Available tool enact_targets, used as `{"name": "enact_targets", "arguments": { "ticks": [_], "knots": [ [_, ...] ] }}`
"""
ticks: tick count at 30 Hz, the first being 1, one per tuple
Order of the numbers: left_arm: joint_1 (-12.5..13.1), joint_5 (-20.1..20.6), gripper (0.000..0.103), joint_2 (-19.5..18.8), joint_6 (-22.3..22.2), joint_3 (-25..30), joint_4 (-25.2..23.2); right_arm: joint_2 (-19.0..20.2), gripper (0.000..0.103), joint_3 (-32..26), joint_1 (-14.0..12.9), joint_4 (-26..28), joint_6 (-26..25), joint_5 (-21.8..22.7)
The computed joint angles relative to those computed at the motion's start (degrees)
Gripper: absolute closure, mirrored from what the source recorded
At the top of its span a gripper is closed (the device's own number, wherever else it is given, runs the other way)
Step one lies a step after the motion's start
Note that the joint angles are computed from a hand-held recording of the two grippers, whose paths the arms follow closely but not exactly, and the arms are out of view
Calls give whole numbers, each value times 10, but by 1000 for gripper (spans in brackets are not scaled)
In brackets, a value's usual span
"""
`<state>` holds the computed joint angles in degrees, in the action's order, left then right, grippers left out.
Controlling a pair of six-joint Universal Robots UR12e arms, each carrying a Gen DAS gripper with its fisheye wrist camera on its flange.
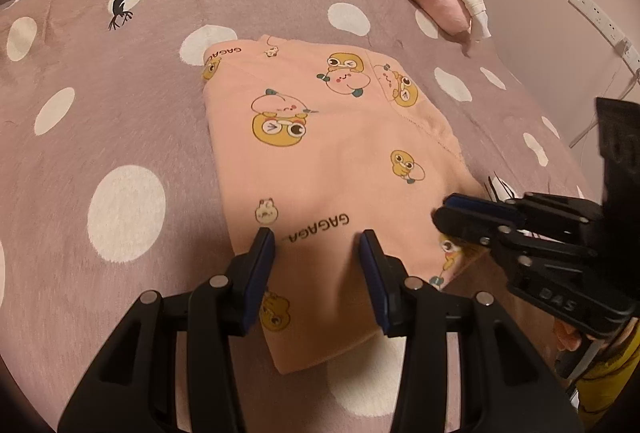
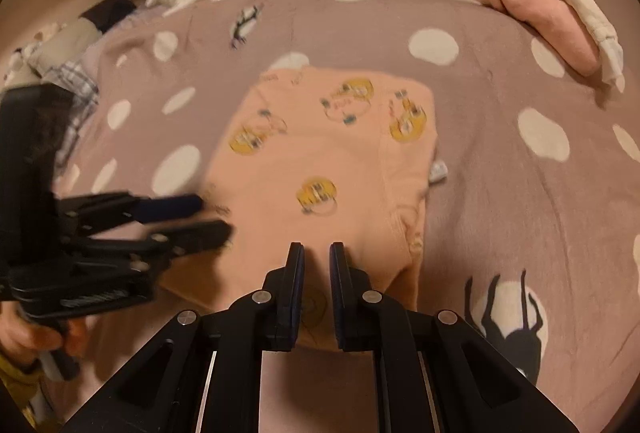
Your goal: Fold small clothes
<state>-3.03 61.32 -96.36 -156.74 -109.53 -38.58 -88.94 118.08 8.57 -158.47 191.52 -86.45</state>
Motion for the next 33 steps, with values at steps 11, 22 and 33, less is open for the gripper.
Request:
{"name": "enact_targets", "arguments": {
  "ticks": [11,22,33],
  "knots": [
    [3,21,59,20,27,-29,8,-16,92,22,-2,-12,36,19],
    [43,-36,44,28,0,-22,-95,-49,71,52,-18,-33,53,65],
    [63,-166,36,-6,-72,11,-170,-43,46,91,-99,-130,230,193]
  ]
}}
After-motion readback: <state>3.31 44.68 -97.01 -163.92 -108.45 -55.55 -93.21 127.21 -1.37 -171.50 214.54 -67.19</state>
